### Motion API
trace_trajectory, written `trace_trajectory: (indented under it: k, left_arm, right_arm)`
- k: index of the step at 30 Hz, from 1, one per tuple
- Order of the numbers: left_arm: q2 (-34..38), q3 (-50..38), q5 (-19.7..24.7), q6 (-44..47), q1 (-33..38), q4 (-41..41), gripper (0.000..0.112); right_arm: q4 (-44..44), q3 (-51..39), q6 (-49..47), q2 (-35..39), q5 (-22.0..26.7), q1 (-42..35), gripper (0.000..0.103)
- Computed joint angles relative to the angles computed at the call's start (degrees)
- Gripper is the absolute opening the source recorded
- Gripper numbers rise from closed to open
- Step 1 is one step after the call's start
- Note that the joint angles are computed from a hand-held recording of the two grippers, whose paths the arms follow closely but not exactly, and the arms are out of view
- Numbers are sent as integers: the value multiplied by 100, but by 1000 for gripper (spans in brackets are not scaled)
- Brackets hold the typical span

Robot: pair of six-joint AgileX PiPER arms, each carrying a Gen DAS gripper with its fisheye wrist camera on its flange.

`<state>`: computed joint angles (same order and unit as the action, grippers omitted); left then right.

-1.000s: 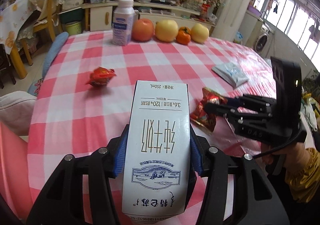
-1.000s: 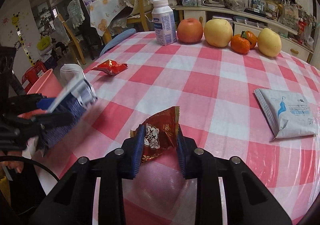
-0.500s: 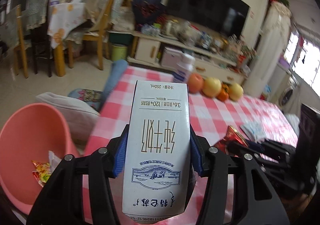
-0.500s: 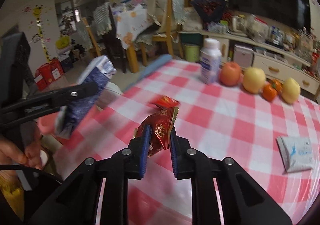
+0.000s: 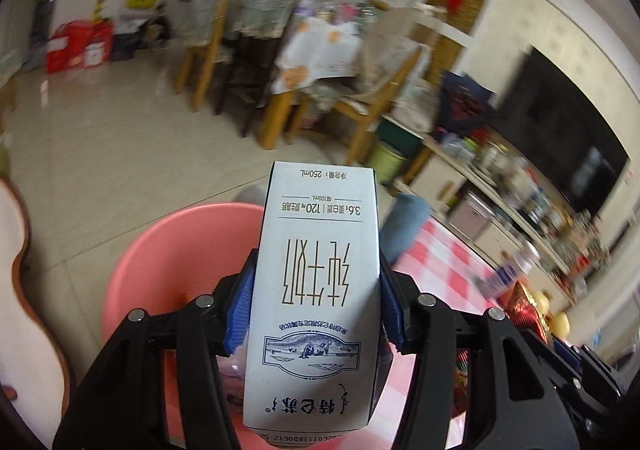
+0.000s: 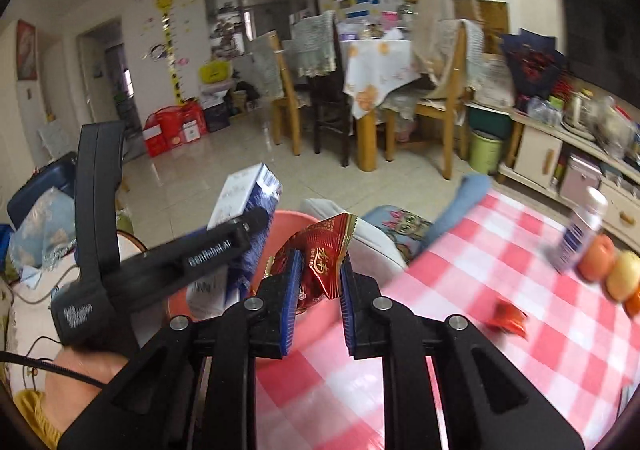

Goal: Collect trash
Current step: 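Carry the carton and red wrapper to the pink bucket and open both tools, then move both open tools back over the table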

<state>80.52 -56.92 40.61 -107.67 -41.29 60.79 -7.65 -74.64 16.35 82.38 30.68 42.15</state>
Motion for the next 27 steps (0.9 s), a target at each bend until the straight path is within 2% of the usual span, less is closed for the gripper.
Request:
trace_trajectory:
  k: [1,2,4,6,8,9,10,11,13,16,19,23,27]
  left_arm:
    - [8,-5,6,66,87,-78,56]
    - [43,-34,113,99,143,-153,63]
    - [62,-18,213,-25,233,-100,74]
    - [5,67,297,-189,319,-58,76]
    - [-3,115,324,-339,422,30,82]
    - [-8,144,339,-455,424,117,83]
    - [-14,172,316,-527,456,188,84]
    - [-63,250,277,-621,471,286,84]
    - [-48,299,221,-868,412,600,87]
    - [-14,338,31,-986,329,980,90]
    - [30,357,-112,-1153,185,1363,91]
    - [199,95,-201,-581,-12,1161,91]
    - [424,-308,54,129,-293,799,91]
  right_arm:
    - [110,-266,-107,264,70,52,20]
    - [247,-501,-214,496,175,75,21]
    - [-35,-802,50,846,301,190,21]
    - [-128,-775,167,914,265,217,24]
    - [-437,-547,583,800,134,243,47]
    - [-593,-405,785,709,51,241,64]
    - [-890,-129,1123,513,-74,250,73]
    - [-1098,18,1339,423,-118,251,75]
    - [-1686,309,1921,187,-37,281,87]
    - [-1984,728,2155,-137,-40,178,89]
    - [-2432,1111,2422,-475,186,186,89]
    - [-3502,1818,3214,-987,374,334,91]
    - [-4529,2393,4059,-1463,896,633,97]
